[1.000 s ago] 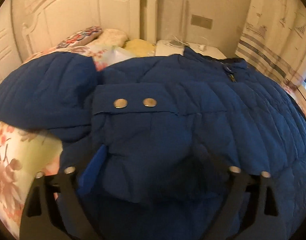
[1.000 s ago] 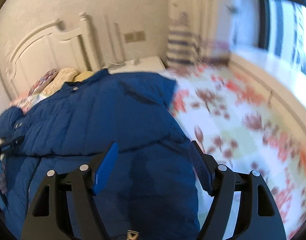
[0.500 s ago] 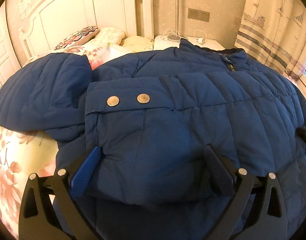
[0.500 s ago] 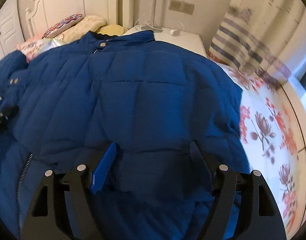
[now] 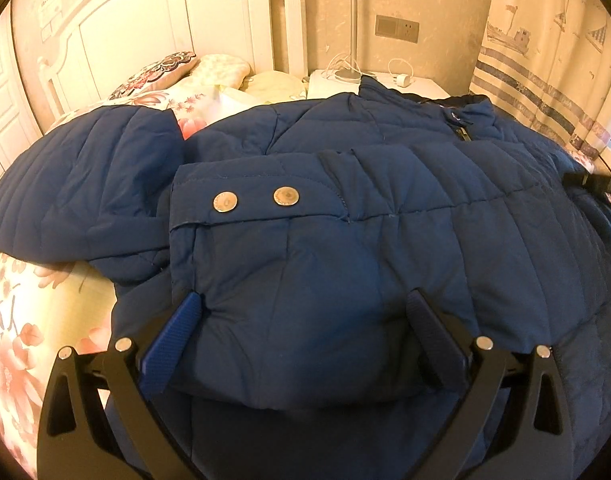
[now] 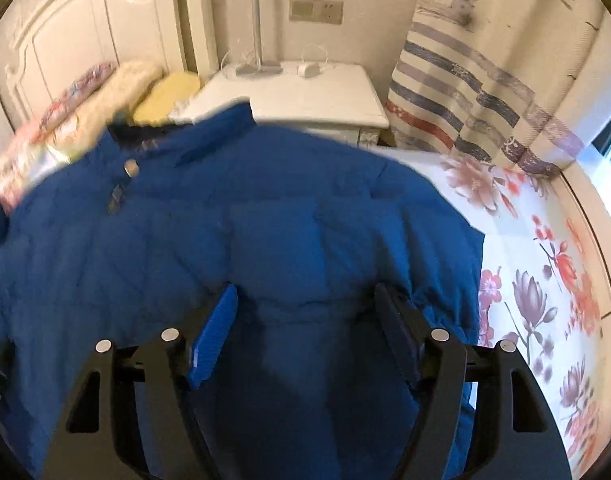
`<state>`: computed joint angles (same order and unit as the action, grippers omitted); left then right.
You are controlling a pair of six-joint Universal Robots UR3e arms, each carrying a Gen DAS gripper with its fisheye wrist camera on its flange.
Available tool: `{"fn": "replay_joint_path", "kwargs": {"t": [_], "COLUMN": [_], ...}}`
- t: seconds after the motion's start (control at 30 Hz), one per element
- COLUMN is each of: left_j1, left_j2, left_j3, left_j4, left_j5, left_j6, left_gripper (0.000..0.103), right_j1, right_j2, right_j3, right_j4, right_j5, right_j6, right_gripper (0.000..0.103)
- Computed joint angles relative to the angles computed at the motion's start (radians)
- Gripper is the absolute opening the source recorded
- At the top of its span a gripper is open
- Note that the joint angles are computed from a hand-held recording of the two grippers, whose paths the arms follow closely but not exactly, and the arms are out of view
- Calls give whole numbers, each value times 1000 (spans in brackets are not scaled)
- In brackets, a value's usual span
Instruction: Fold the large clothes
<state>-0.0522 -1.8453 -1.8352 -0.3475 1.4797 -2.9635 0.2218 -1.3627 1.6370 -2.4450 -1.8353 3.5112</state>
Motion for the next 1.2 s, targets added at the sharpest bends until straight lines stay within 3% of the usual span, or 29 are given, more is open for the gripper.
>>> {"fn": "replay_joint_path", "kwargs": {"t": [0.1,0.17,0.23,0.27,0.33,0.5,0.6,0.67,0.73,0.8,0.87,0.9,1.07,1.2], "left_j1": [-9,-3,0,-1,1,14,101,220,335,467,626,669,831,863], "left_j2": [-5,-2,-3,-5,-3,7,63,133,196,235,219,195,-94,-251], "left_j3": [6,3,4,5,4,-14,-94,-180,-208,-193,-116,-74,300,482], "left_j4": [-1,-2,-2,-2,-2,15,75,133,126,76,-13,-45,-229,-248], "left_j5": [16,3,-6,-5,-6,-31,-172,-339,-450,-552,-642,-645,-536,-546], "left_j6": [1,-2,-4,-5,-3,-7,-36,-87,-143,-201,-273,-298,-429,-411], "left_gripper": [101,101,101,101,101,101,101,101,101,101,101,101,98,91], "right_j1": [29,30,-17,-43,-35,125,244,308,352,341,304,306,346,324], "right_j2": [72,164,168,141,110,-64,-53,7,84,91,58,62,73,66], "right_j3": [-94,-185,-165,-138,-139,42,61,25,-28,12,64,65,84,98], "right_j4": [4,94,115,106,149,-36,-74,-41,15,-28,-67,-76,-118,-137], "right_j5": [-84,-174,-113,-68,-72,-84,-90,-101,-169,-160,-111,-108,-143,-115], "right_j6": [-4,-5,22,48,79,73,25,0,-3,18,30,37,66,55], "right_gripper": [68,76,85,85,85,85,86,86,86,87,91,91,91,92]}}
